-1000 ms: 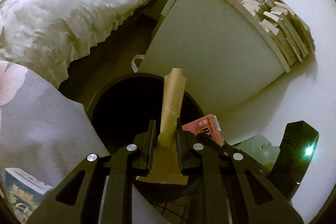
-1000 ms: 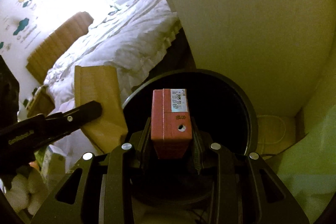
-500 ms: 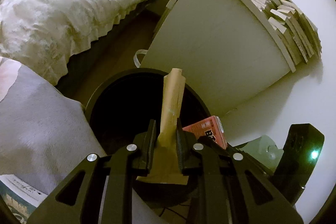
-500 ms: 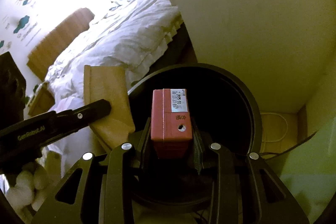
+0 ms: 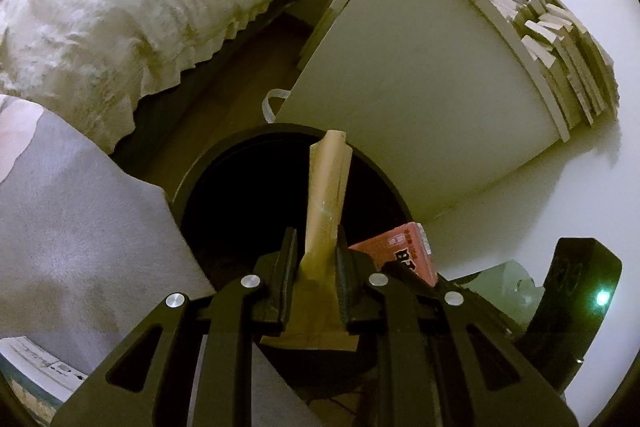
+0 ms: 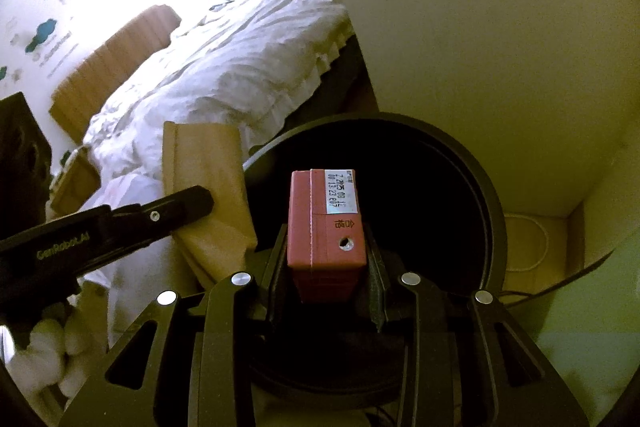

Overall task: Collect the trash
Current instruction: 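Carry both items to the black bin and open both tools to drop them, then return both tools to the table over the remaining trash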

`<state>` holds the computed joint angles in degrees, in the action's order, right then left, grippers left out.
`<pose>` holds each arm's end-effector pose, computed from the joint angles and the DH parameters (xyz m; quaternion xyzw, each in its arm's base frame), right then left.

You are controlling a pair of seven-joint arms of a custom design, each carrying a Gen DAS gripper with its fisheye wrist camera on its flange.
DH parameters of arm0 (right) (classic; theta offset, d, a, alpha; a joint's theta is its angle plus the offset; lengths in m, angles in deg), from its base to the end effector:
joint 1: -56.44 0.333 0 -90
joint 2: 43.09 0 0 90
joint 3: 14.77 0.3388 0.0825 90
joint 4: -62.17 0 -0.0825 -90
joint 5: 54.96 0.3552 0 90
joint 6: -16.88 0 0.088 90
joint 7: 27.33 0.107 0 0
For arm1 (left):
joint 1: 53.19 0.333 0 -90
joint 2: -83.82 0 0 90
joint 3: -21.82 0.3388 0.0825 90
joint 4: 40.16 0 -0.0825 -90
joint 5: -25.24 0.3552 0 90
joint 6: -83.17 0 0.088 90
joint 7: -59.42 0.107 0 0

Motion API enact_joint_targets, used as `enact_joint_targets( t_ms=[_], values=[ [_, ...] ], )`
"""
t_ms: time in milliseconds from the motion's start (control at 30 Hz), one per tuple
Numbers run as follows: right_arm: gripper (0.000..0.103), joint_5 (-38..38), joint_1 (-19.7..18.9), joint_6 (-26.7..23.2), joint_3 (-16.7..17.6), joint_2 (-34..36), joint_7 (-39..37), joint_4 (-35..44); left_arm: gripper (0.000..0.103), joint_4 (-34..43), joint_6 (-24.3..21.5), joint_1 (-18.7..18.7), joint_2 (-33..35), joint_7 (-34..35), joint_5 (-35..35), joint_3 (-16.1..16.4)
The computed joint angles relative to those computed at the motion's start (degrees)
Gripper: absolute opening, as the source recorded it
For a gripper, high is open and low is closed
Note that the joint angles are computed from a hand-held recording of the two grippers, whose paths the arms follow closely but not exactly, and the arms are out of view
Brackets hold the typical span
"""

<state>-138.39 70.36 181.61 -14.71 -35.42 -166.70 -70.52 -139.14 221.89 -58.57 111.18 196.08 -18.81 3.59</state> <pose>0.4742 0.1761 0.3437 -0.4064 0.8461 -0.2003 0.2807 0.6266 -0.2450 0.3812 0.4220 -0.8336 0.3396 0.1084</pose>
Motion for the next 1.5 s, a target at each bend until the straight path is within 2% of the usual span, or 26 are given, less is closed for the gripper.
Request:
enact_joint_targets(
  t_ms=[33,67,100,133,167,200,267,467,600,700,833,900,967,1067,1133,1233,1333,1500],
  values=[
    [0.036,0.35,-0.13,0.44,-0.05,-0.1,0.18,-0.15,0.021,0.0,-0.05,-0.04,0.0,-0.13,0.08,0.07],
    [0.047,-0.14,-0.15,0.75,-0.12,-0.22,0.98,-0.27,0.021,0.02,-0.09,-0.11,0.01,-0.36,0.3,0.2],
    [0.059,-1.19,-0.06,0.67,-0.14,-0.42,2.42,-0.38,0.027,-0.08,0.16,-0.26,-0.11,-0.71,0.59,0.39],
    [0.063,-2.81,0.09,0.25,-0.09,-1.02,4.57,-0.66,0.034,-0.27,0.4,-0.31,-0.3,-0.99,0.77,0.51],
    [0.068,-3.58,0.05,0.06,0.06,-1.29,5.48,-0.77,0.052,-0.58,0.61,-0.12,-0.51,-0.84,0.51,0.43],
    [0.068,-3.99,0.03,-0.16,0.26,-1.79,5.83,-1.01,0.066,-1.44,1.55,0.36,-1.15,-0.08,-0.66,0.11],
    [0.068,-3.26,-0.07,-0.65,0.67,-2.55,5.07,-1.45,0.071,-3.03,3.06,1.14,-2.42,1.85,-3.0,-0.45],
    [0.068,-4.74,0.46,-1.35,2.01,-4.66,7.03,-2.05,0.072,-8.65,3.78,3.41,-8.4,8.27,-9.77,-0.3],
    [0.071,-4.92,1.47,-1.42,3.19,-5.38,6.04,-1.08,0.079,-13.1,2.93,5.19,-13.61,14.45,-17.28,1.61],
    [0.073,-4.25,2.38,-0.98,3.86,-5.0,4.07,0.74,0.079,-16.21,1.82,6.11,-17.43,18.09,-21.32,4.34],
    [0.073,0.03,4.31,0.14,4.77,-2.91,-3.92,5.6,0.079,-20.2,1.62,7.61,-21.86,21.56,-24.28,8.64],
    [0.078,2.82,5.31,1.27,4.9,-1.17,-9.01,8.5,0.079,-22.0,2.19,8.98,-23.69,23.46,-26.2,10.9],
    [0.079,7.59,6.5,2.65,5.1,1.15,-16.47,12.27,0.079,-23.35,3.84,10.23,-24.78,24.88,-27.34,12.77],
    [0.087,17.98,7.74,3.84,6.22,5.64,-30.24,18.37,0.079,-24.28,5.83,12.84,-25.25,25.33,-27.61,15.47],
    [0.089,26.78,7.28,3.17,8.53,8.72,-40.97,22.39,0.082,-24.23,7.42,14.82,-24.59,24.87,-26.68,16.95],
    [0.093,37.0,6.88,-1.41,12.13,14.26,-54.51,30.24,0.089,-23.67,8.79,17.04,-23.13,22.64,-24.77,17.87],
    [0.093,44.32,7.23,-8.03,14.42,20.52,-65.39,40.04,0.091,-20.64,6.08,19.69,-19.63,15.85,-20.27,18.71],
    [0.093,51.47,10.71,-21.23,14.48,31.93,-79.52,58.94,0.091,-17.09,0.7,23.54,-16.09,5.85,-16.58,18.12]
  ],
)
